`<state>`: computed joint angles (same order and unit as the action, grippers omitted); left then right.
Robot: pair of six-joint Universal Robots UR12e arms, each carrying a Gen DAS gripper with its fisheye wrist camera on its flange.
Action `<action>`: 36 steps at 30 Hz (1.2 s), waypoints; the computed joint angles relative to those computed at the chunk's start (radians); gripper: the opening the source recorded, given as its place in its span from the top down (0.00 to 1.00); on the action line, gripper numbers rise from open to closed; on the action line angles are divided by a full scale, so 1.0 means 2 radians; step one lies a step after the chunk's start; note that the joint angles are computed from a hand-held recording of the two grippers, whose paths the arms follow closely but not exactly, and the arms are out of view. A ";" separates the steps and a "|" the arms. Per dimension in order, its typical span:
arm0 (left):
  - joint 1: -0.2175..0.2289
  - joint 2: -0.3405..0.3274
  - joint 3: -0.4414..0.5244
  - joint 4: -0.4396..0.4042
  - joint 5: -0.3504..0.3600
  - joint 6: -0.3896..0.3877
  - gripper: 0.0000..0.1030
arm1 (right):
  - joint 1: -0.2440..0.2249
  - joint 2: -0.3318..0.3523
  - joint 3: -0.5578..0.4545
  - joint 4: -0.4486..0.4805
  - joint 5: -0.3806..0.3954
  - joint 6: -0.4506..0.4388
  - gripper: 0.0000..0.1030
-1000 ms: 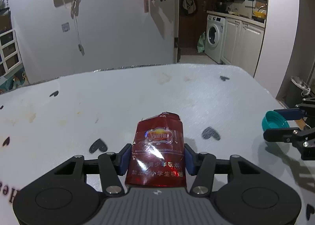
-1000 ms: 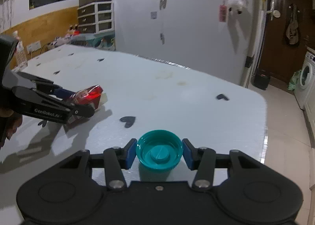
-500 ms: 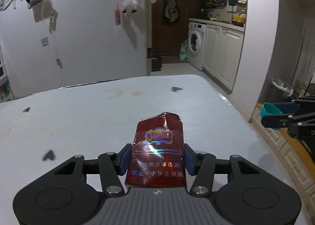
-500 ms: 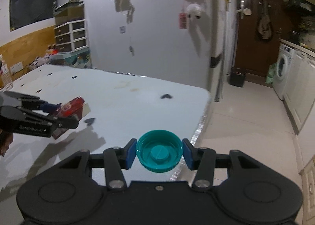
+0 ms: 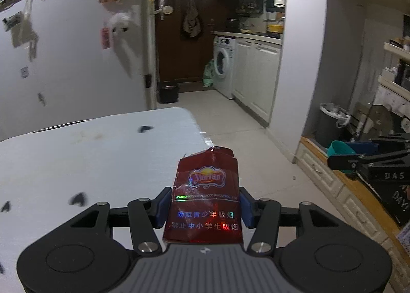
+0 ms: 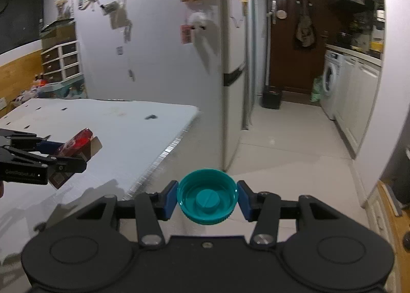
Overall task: Collect trash
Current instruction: 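Carry the red wrapper and teal cap with both tools over the trash bin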
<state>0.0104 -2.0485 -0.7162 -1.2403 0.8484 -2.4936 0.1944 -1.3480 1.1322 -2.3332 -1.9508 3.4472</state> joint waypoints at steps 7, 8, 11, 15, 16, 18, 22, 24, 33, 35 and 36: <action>-0.023 0.034 -0.052 0.003 -0.008 0.018 0.47 | -0.008 -0.044 0.056 -0.002 -0.017 0.015 0.52; -0.027 0.037 -0.057 0.001 -0.009 0.021 0.47 | -0.010 -0.049 0.064 -0.002 -0.019 0.016 0.52; -0.039 0.049 -0.075 -0.002 -0.006 0.030 0.47 | -0.013 -0.066 0.086 -0.004 -0.023 0.019 0.52; -0.056 0.059 -0.089 -0.025 -0.002 0.049 0.47 | -0.021 -0.088 0.117 -0.005 -0.023 0.029 0.51; -0.061 0.061 -0.092 -0.030 0.002 0.053 0.47 | -0.024 -0.093 0.125 -0.004 -0.021 0.032 0.51; -0.070 0.064 -0.097 -0.041 0.011 0.062 0.47 | -0.029 -0.104 0.142 -0.002 -0.018 0.039 0.52; -0.088 0.062 -0.099 -0.061 0.032 0.073 0.47 | -0.041 -0.122 0.173 0.008 -0.013 0.055 0.51; -0.096 0.060 -0.100 -0.069 0.040 0.073 0.47 | -0.048 -0.128 0.184 0.014 -0.010 0.063 0.52; -0.126 0.040 -0.100 -0.086 0.098 0.054 0.47 | -0.082 -0.148 0.231 0.032 0.027 0.068 0.51; -0.132 0.035 -0.103 -0.088 0.113 0.055 0.47 | -0.089 -0.149 0.241 0.034 0.040 0.064 0.51; -0.134 0.033 -0.103 -0.091 0.119 0.054 0.47 | -0.094 -0.148 0.244 0.036 0.049 0.064 0.51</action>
<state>-0.2580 -1.9832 -0.9214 -1.4220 1.0858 -2.3847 0.0071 -1.6444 1.6196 -2.2616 -1.8531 3.5753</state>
